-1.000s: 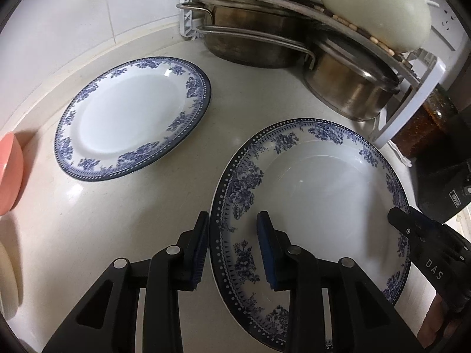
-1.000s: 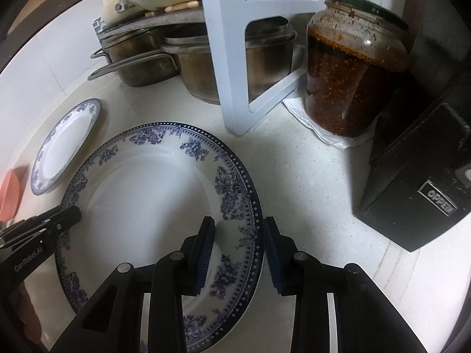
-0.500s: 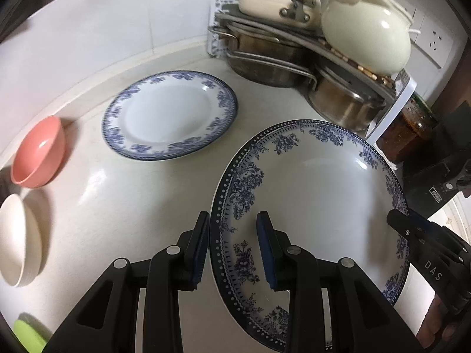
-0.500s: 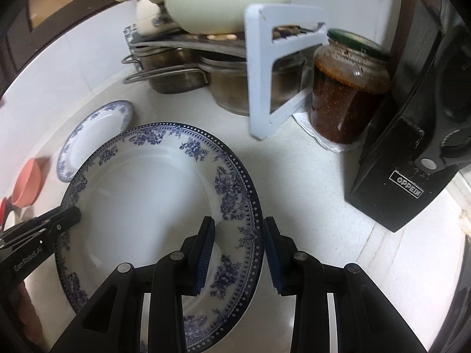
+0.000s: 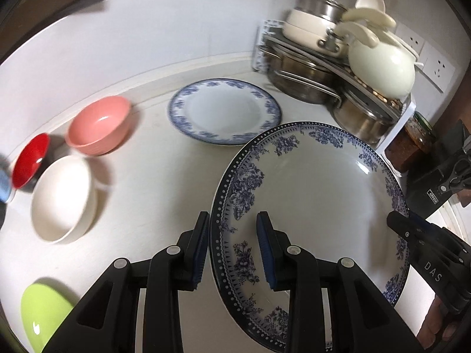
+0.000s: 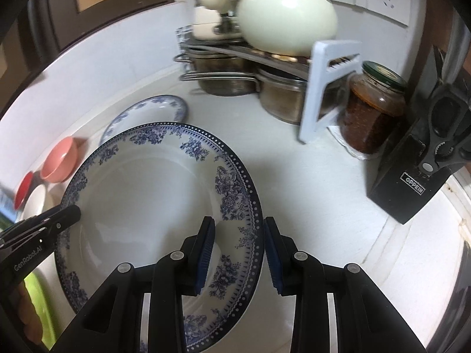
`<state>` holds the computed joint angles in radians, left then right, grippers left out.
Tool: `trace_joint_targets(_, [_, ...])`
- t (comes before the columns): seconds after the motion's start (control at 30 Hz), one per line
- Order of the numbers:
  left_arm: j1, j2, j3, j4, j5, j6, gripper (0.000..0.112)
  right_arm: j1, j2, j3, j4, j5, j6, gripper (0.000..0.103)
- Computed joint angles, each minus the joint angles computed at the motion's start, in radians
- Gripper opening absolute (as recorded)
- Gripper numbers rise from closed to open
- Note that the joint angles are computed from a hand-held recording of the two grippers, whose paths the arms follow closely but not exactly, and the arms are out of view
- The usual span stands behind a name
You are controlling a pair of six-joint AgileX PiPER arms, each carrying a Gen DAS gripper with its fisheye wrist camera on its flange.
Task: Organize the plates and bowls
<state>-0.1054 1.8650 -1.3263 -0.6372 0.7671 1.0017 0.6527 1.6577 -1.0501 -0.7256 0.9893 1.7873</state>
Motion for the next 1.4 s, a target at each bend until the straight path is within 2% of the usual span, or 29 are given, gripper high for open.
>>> trace_joint_targets(0.57, [0.318, -0.044, 0.0, -0.063, 0.088, 0.138, 0.032, 0.148, 0.174, -0.301, 0.01, 0.072, -0.095, 0.035])
trace_joint_targets(1.07, [0.557, 0.038, -0.125, -0.058, 0.174, 0.169, 0.032, 0.218, 0.376, -0.631, 0.055, 0.116, -0.266, 0.035])
trace_joint_targets(1.4, [0.664, 0.119, -0.239, -0.021, 0.193, 0.132, 0.032, 0.234, 0.551, -0.926, 0.121, 0.152, -0.431, 0.035])
